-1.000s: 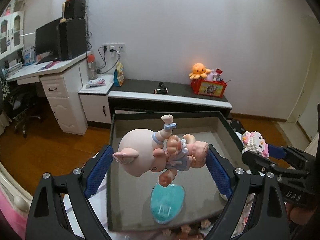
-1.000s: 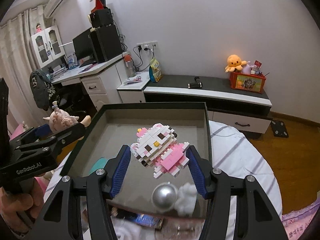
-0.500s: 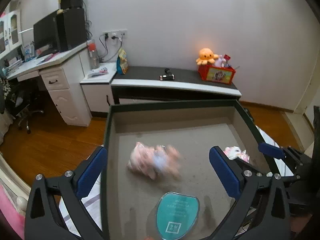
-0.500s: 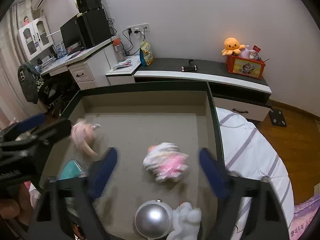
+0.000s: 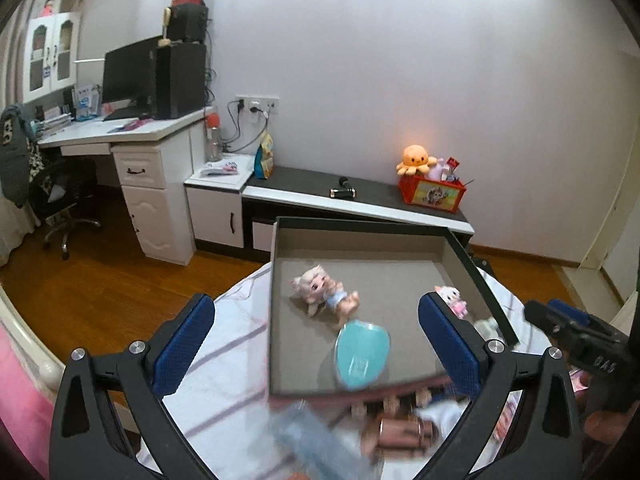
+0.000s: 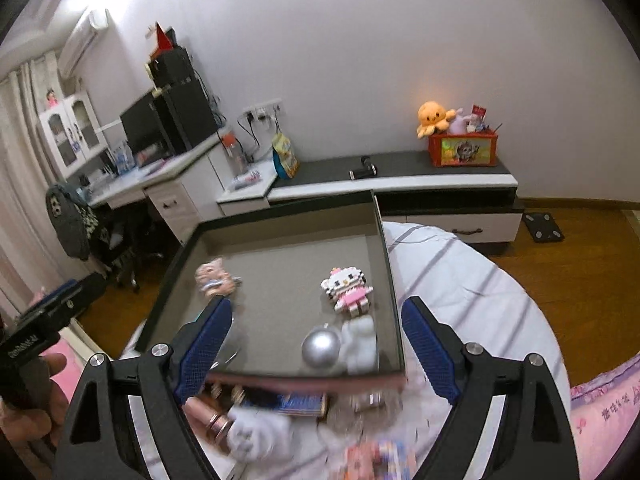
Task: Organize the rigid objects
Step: 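Withdraw both tools from the pink box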
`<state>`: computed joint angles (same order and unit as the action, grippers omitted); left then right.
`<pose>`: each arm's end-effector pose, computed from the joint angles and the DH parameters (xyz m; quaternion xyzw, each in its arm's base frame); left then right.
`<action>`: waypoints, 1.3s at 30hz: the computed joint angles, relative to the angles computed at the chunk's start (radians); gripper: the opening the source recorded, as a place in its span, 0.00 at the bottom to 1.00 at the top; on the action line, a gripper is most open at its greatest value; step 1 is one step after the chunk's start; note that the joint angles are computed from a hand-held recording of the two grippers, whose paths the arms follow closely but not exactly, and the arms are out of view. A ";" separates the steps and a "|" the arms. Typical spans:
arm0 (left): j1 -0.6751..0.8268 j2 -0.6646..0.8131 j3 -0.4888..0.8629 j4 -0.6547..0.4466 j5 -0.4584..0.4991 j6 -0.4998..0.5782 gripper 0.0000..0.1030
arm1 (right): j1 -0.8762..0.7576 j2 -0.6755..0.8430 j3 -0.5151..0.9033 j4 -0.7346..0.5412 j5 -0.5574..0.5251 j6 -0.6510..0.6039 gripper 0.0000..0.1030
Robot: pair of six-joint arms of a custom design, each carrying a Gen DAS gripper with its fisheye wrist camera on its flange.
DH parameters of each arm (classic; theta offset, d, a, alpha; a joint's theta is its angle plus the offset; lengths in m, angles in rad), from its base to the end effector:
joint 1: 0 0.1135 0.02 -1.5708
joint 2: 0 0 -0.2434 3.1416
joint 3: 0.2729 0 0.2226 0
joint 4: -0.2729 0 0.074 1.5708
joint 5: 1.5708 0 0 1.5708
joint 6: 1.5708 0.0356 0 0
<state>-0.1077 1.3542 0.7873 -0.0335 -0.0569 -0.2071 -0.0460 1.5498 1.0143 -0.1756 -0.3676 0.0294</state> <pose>0.2698 -0.0271 0.2248 -0.0572 0.8825 -0.0482 0.4644 0.3114 -0.0015 0.2291 -0.0424 0.8960 0.1627 0.4111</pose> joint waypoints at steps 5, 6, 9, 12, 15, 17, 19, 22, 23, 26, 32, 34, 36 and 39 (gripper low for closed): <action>0.016 -0.281 -0.156 -0.109 -0.012 -0.027 1.00 | -0.057 -0.263 -0.151 -0.067 -0.045 -0.018 0.86; 0.017 -0.352 -0.187 -0.147 -0.014 -0.033 1.00 | -0.067 -0.300 -0.169 -0.081 -0.053 -0.022 0.86; 0.006 -0.501 -0.240 -0.236 -0.032 -0.052 1.00 | -0.097 -0.425 -0.224 -0.137 -0.076 -0.045 0.86; -0.016 -0.590 -0.263 -0.302 -0.053 -0.077 1.00 | -0.123 -0.498 -0.256 -0.180 -0.098 -0.076 0.86; -0.057 -0.663 -0.277 -0.361 -0.087 -0.099 1.00 | -0.150 -0.561 -0.282 -0.218 -0.121 -0.098 0.86; -0.102 -0.711 -0.284 -0.394 -0.125 -0.124 1.00 | -0.181 -0.606 -0.299 -0.251 -0.149 -0.122 0.86; -0.146 -0.753 -0.291 -0.432 -0.158 -0.148 1.00 | -0.200 -0.630 -0.307 -0.269 -0.156 -0.138 0.86; -0.214 -0.773 -0.293 -0.461 -0.216 -0.171 1.00 | -0.247 -0.672 -0.332 -0.294 -0.195 -0.156 0.86; -0.233 -0.780 -0.296 -0.472 -0.228 -0.181 1.00 | -0.252 -0.678 -0.338 -0.299 -0.197 -0.159 0.86; -0.275 -0.808 -0.306 -0.504 -0.263 -0.212 1.00 | -0.273 -0.702 -0.362 -0.320 -0.211 -0.182 0.86; -0.363 -0.849 -0.327 -0.546 -0.316 -0.262 1.00 | -0.336 -0.753 -0.408 -0.356 -0.245 -0.216 0.86; -0.393 -0.859 -0.334 -0.553 -0.336 -0.276 1.00 | -0.349 -0.770 -0.418 -0.367 -0.247 -0.224 0.86; -0.412 -0.869 -0.336 -0.561 -0.347 -0.283 1.00 | -0.351 -0.777 -0.424 -0.368 -0.241 -0.228 0.86; -0.430 -0.881 -0.339 -0.566 -0.361 -0.286 1.00 | -0.323 -0.792 -0.434 -0.361 -0.195 -0.218 0.86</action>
<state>-0.5376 0.4728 0.4483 -0.5995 -0.4183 -0.4932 -0.3690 0.7575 0.5805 -0.5368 -0.5628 -0.1887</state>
